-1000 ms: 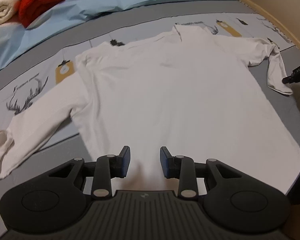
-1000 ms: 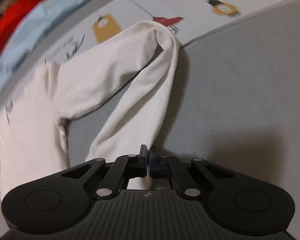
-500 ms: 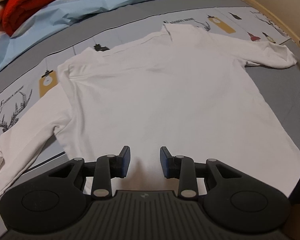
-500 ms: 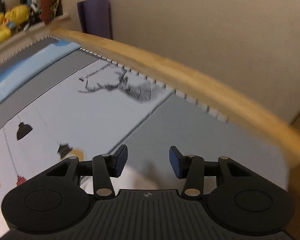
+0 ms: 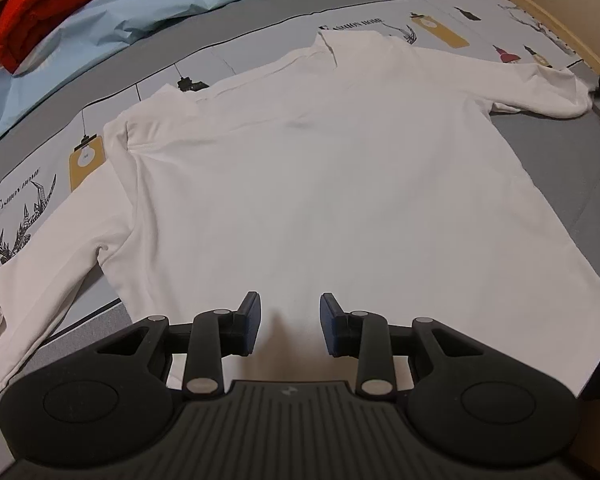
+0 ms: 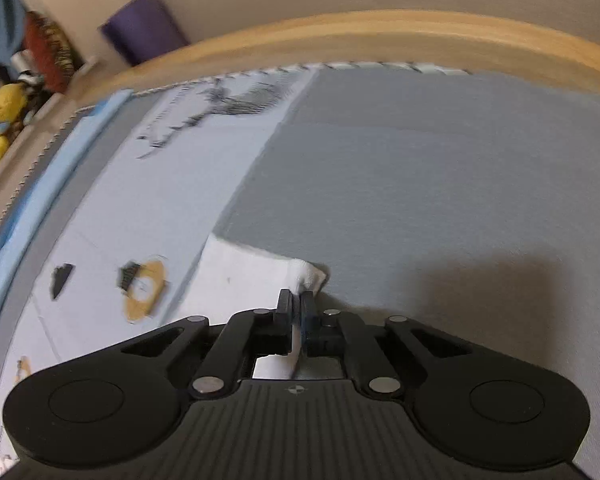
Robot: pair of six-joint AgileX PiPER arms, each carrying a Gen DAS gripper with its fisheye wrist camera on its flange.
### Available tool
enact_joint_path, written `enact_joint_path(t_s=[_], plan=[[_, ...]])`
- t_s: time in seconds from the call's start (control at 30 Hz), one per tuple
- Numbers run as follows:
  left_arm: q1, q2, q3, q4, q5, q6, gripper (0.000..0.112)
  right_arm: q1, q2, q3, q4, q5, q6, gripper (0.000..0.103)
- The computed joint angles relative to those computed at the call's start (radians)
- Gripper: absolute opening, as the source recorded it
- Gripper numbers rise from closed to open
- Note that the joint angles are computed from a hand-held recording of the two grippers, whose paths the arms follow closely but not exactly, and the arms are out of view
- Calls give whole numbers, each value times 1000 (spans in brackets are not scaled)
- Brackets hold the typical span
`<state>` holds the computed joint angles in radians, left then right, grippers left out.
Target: Fold small clothes
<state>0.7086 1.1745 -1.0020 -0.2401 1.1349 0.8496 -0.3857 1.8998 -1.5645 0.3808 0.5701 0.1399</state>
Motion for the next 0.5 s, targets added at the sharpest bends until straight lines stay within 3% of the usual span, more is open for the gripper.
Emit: enact_joint_path(t_s=[0.1, 0.17, 0.23, 0.27, 0.3, 0.37, 0.4, 0.5], plan=[[-16, 4, 6, 12, -7, -13, 36, 29, -36, -16, -72, -173, 143, 2], [-26, 6, 10, 16, -12, -19, 36, 14, 3, -87, -209, -138, 343, 9], [-33, 8, 9, 13, -10, -23, 36, 17, 64, -186, -320, 7, 503, 12], [-34, 9, 9, 11, -9, -22, 36, 24, 82, -200, -315, 35, 523, 12], [-33, 10, 7, 6, -8, -20, 36, 27, 76, -176, -314, 28, 524, 14], [-32, 14, 5, 2, -7, -21, 36, 33, 31, -73, -393, -24, 586, 33], [-35, 14, 6, 4, -8, -24, 36, 34, 18, -39, -427, -36, 629, 38], [-36, 12, 10, 1, -8, -16, 36, 22, -9, 72, -415, -125, 707, 39]])
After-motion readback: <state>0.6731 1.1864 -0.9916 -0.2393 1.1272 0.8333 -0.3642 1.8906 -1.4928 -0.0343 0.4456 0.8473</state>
